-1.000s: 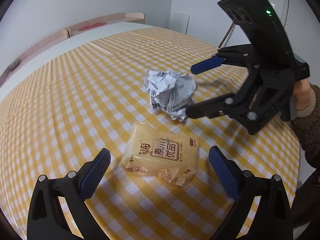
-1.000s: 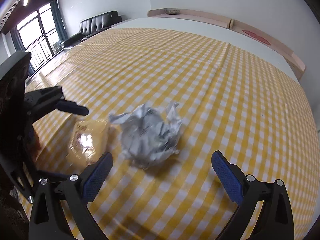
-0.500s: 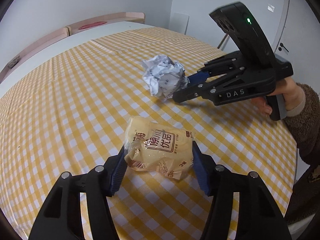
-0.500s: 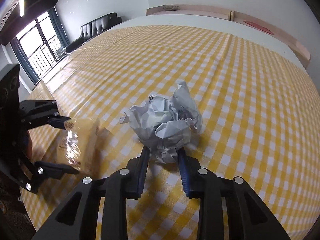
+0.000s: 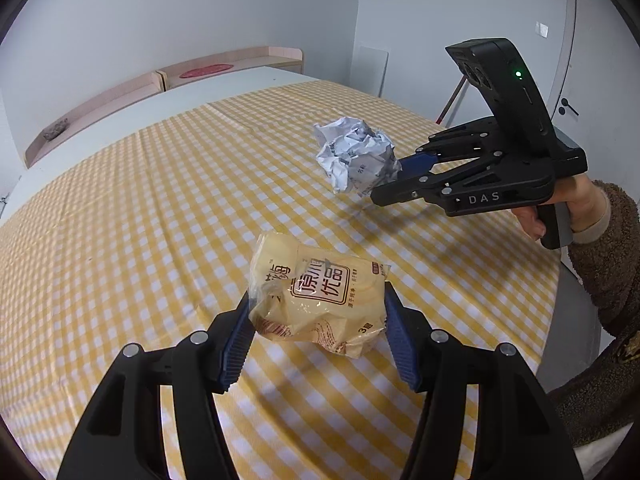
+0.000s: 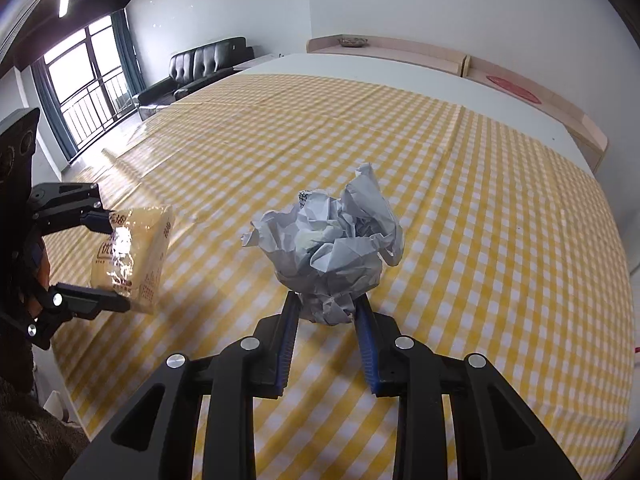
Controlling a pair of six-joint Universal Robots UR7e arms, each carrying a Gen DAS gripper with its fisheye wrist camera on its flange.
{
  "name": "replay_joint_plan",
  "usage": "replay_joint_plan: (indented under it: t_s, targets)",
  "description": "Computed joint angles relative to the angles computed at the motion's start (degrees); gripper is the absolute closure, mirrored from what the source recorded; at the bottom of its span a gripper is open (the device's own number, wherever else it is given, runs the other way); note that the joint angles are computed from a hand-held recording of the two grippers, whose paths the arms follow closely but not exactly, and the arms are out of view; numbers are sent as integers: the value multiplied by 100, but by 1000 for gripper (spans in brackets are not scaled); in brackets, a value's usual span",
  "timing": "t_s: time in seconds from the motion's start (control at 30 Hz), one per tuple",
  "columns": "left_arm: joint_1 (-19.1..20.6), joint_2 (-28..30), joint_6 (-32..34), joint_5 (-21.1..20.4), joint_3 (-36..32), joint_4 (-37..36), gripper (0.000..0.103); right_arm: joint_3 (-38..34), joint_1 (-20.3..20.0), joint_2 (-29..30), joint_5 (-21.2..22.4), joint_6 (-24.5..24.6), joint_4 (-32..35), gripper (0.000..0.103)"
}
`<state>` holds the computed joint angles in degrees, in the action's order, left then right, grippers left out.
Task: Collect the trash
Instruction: 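Carry the bread packet and crumpled paper with both grippers over the wastebasket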
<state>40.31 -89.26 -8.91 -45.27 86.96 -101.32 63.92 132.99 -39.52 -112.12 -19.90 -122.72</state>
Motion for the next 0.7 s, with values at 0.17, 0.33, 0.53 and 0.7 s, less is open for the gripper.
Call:
replay_joint_plan:
  t_s: [0.17, 0.33, 0.53, 0.7]
  targets:
    - [-497, -378, -640, 362, 296, 474, 44, 461, 195, -374, -46, 73, -139, 71]
    - [-973, -724, -1452, 543, 520, 1122, 43, 811, 390, -713, -44, 229, -113, 71]
    - [-1429, -1022, -2317, 750, 733, 1714, 43, 1305, 572, -1143, -42, 428, -169, 71]
    - [-1921, -1213, -3226, 990, 800, 2629, 43, 1713, 740, -1556, -50, 523, -306, 70]
